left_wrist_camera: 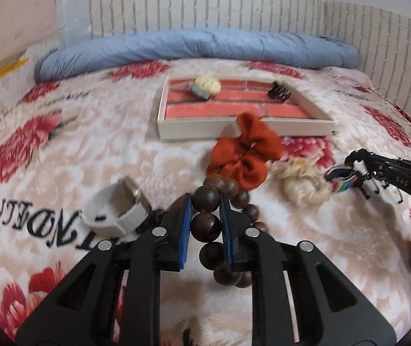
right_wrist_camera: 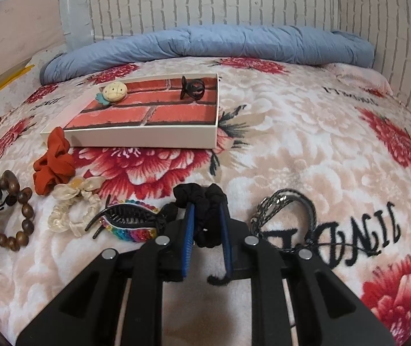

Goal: Organize jewelry
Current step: 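Carry the bead bracelet and black scrunchie into the tray and release both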

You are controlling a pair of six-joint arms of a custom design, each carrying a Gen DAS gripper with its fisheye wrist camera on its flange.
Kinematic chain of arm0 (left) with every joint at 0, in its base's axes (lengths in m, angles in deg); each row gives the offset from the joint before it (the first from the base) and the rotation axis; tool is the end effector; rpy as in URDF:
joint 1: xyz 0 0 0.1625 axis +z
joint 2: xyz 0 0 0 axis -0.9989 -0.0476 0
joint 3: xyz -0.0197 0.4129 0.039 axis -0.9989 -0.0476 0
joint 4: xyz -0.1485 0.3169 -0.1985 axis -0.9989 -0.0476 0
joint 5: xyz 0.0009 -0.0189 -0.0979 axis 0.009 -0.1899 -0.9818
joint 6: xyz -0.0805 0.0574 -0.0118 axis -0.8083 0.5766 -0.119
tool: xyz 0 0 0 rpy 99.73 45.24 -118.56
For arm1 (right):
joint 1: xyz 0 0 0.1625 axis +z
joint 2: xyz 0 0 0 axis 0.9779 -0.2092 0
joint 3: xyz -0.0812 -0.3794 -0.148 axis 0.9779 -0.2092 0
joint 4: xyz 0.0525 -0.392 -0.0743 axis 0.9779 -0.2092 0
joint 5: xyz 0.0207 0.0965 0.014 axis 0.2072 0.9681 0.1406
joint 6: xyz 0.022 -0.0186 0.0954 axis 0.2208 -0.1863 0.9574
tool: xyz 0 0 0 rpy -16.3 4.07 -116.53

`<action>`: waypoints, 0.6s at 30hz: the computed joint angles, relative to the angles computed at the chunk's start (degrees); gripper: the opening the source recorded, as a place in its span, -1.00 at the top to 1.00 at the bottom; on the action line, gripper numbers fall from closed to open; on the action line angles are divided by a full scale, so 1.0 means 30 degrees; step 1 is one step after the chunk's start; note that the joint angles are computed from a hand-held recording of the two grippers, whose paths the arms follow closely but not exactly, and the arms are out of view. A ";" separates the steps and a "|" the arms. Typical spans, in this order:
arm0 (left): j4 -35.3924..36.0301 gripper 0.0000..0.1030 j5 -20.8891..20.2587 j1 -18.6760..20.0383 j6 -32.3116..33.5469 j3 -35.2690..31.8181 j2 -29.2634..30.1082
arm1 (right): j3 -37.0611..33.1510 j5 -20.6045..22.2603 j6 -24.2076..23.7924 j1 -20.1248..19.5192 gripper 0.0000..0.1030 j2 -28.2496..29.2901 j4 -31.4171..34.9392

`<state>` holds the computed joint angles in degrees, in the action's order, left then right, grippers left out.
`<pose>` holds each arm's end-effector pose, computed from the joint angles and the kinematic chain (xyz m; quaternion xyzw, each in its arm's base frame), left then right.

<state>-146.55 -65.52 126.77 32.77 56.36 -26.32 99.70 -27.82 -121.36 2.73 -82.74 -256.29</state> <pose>-0.3541 -0.5798 0.0304 0.1428 0.8346 -0.3984 0.3525 0.0009 -0.6775 0.3659 0.2371 -0.8652 0.3323 0.2911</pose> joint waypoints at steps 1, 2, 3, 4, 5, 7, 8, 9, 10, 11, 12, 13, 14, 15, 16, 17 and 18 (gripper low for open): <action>-0.0250 0.66 0.0096 -0.0110 0.0383 -0.0134 0.0066 | -0.0036 0.0117 -0.0005 0.0054 0.65 -0.0070 -0.0025; -0.0447 0.66 0.0110 -0.0188 0.0687 -0.0269 0.0102 | -0.0054 0.0214 -0.0004 0.0098 0.65 -0.0132 -0.0043; -0.0564 0.66 0.0118 -0.0245 0.0855 -0.0356 0.0122 | -0.0083 0.0314 -0.0006 0.0115 0.65 -0.0176 -0.0012; -0.0772 0.66 0.0164 -0.0305 0.1147 -0.0535 0.0170 | -0.0213 0.0393 -0.0017 0.0185 0.65 -0.0199 0.0112; -0.0895 0.66 0.0213 -0.0336 0.1386 -0.0712 0.0220 | -0.0314 0.0456 -0.0018 0.0231 0.65 -0.0194 0.0171; -0.1339 0.65 0.0429 -0.0384 0.2162 -0.1237 0.0409 | -0.0571 0.0547 0.0028 0.0366 0.65 -0.0114 0.0262; -0.1552 0.66 0.0463 -0.0385 0.2501 -0.1488 0.0485 | -0.0753 0.0591 0.0062 0.0477 0.65 -0.0037 0.0322; -0.1717 0.66 0.0487 -0.0374 0.2832 -0.1787 0.0566 | -0.0918 0.0606 0.0089 0.0571 0.65 0.0042 0.0380; -0.1961 0.66 0.0492 -0.0344 0.3290 -0.2177 0.0668 | -0.1107 0.0637 0.0119 0.0653 0.65 0.0143 0.0427; -0.2207 0.66 0.0505 -0.0322 0.3778 -0.2646 0.0799 | -0.1391 0.0629 0.0154 0.0780 0.65 0.0302 0.0517; -0.2408 0.66 0.0480 -0.0284 0.4204 -0.3045 0.0906 | -0.1622 0.0627 0.0193 0.0867 0.65 0.0447 0.0580; -0.2510 0.66 0.0458 -0.0261 0.4532 -0.3455 0.1042 | -0.1900 0.0610 0.0253 0.0957 0.65 0.0619 0.0659; -0.2699 0.66 0.0411 -0.0207 0.5074 -0.4012 0.1228 | -0.2382 0.0587 0.0407 0.1083 0.65 0.0907 0.0853; -0.2804 0.66 0.0391 -0.0157 0.5504 -0.4466 0.1395 | -0.2648 0.0592 0.0495 0.1145 0.65 0.1073 0.0955; -0.2985 0.66 0.0360 -0.0084 0.6236 -0.5272 0.1702 | -0.2972 0.0553 0.0585 0.1243 0.65 0.1295 0.1027; -0.3064 0.66 0.0293 -0.0023 0.6661 -0.5821 0.1907 | -0.3438 0.0487 0.0641 0.1376 0.65 0.1627 0.1106; -0.3023 0.66 0.0227 0.0061 0.7114 -0.6543 0.2184 | -0.3784 0.0433 0.0687 0.1482 0.65 0.1866 0.1203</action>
<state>-155.62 -64.84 126.95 54.12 36.73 -19.77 88.34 -26.52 -119.29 7.18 -77.14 -252.68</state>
